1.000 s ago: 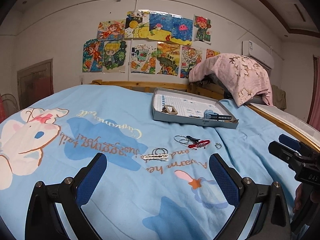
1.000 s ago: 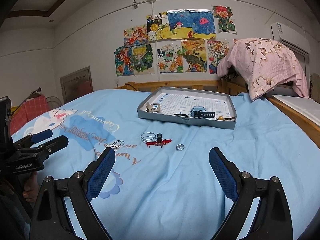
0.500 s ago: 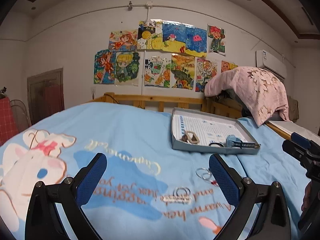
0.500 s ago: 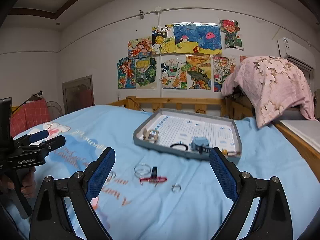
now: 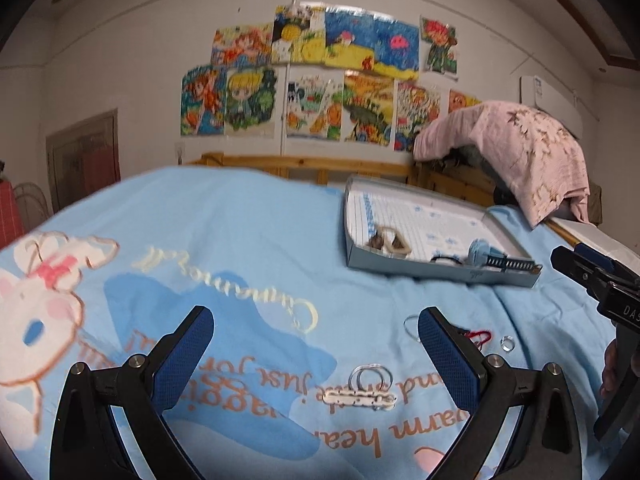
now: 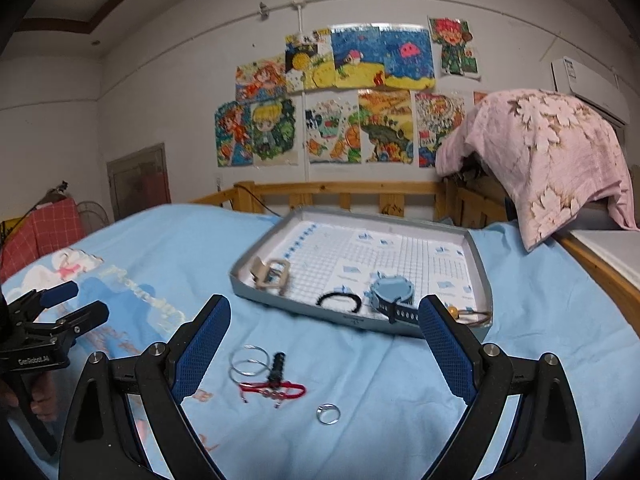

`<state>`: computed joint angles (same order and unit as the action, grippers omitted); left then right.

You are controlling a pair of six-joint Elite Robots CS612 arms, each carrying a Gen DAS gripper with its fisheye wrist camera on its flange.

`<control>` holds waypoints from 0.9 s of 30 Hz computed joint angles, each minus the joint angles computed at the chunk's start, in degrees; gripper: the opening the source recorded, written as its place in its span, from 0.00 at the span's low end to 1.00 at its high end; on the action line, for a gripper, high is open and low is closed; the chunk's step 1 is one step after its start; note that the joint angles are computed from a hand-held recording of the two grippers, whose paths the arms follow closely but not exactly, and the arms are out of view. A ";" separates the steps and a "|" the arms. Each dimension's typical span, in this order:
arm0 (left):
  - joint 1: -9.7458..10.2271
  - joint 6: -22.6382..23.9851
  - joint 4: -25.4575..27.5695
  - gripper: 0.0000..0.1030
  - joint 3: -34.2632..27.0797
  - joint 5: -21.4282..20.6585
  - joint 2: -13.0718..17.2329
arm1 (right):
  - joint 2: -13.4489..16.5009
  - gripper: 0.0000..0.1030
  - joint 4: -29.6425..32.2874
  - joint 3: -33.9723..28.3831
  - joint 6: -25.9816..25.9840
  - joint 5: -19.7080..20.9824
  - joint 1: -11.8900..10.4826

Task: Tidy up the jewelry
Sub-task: 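Grasp the white barrette with the left tool while the right grasps a silver ring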

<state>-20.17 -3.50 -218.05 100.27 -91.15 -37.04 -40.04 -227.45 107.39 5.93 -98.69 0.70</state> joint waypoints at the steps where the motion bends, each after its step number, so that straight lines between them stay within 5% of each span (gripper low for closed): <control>1: 0.00 -0.05 0.93 1.00 -0.11 -0.23 0.12 | 0.16 0.90 1.10 -0.22 0.04 0.22 -0.16; 17: 0.37 4.49 13.34 0.95 -1.78 -7.25 1.00 | 1.83 0.88 10.00 -1.26 -2.26 7.34 -1.29; 27: 0.97 6.15 19.60 0.71 -2.81 -11.17 1.18 | 2.13 0.57 15.50 -1.50 0.54 11.61 -2.48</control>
<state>-19.21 2.65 -198.45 97.46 -102.32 -35.87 -37.92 -211.95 105.90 6.47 -87.08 -1.78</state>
